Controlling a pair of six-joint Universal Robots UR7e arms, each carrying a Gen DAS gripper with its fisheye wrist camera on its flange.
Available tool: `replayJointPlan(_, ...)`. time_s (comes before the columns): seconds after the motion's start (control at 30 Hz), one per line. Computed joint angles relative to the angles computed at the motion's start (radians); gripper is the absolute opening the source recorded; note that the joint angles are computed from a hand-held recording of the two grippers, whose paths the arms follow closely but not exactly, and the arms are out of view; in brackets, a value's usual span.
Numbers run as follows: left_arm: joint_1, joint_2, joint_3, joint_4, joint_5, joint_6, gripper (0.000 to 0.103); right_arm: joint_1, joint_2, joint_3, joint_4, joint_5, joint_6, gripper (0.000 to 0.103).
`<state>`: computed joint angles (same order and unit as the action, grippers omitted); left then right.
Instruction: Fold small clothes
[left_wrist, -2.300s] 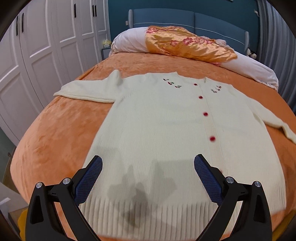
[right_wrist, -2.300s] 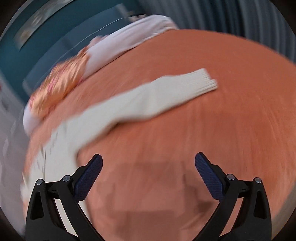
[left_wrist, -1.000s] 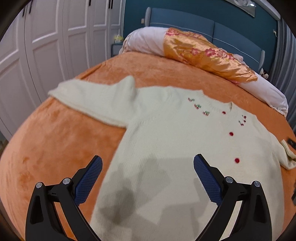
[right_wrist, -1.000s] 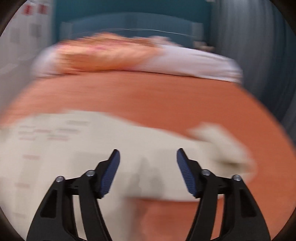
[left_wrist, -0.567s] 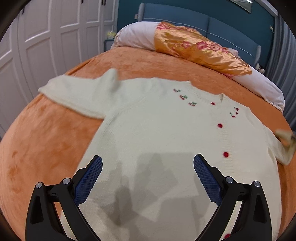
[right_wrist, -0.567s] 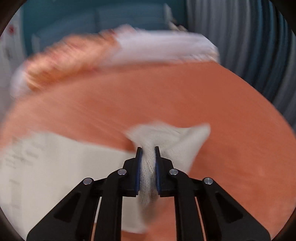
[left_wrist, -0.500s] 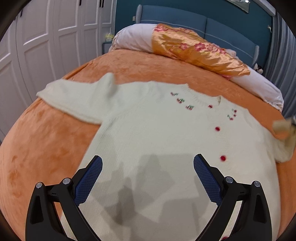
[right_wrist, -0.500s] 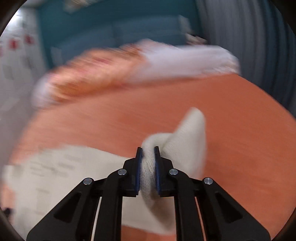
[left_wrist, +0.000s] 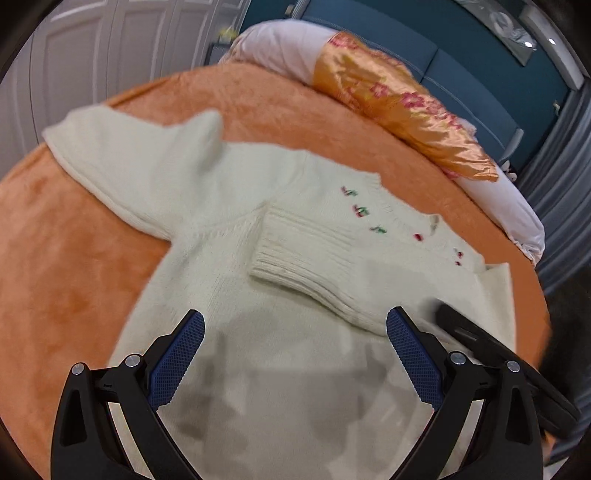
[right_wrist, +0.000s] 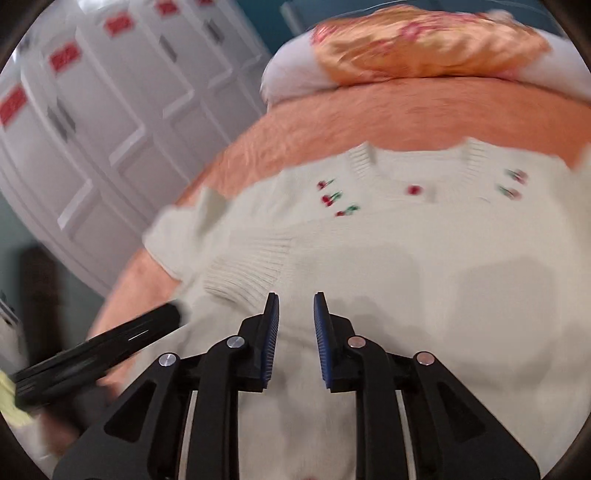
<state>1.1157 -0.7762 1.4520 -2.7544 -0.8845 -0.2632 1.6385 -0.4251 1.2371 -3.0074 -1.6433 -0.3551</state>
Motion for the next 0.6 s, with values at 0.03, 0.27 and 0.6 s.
replayJointPlan(0.03,0.009,0.009,-0.017,0.015,-0.009,-0.008,0.097,-0.009,-0.032,0.048,-0.052,0.01,0.014,0.032)
replayJointPlan(0.27,0.057,0.071,-0.119,0.032,-0.069,-0.088,0.096,-0.057,-0.167,0.21,-0.36,-0.246,0.074,0.053)
replayJointPlan(0.6,0.042,0.145,-0.24,0.065,-0.024,-0.024,0.089,-0.082,-0.042,-0.12,-0.076,-0.401,0.014,0.01)
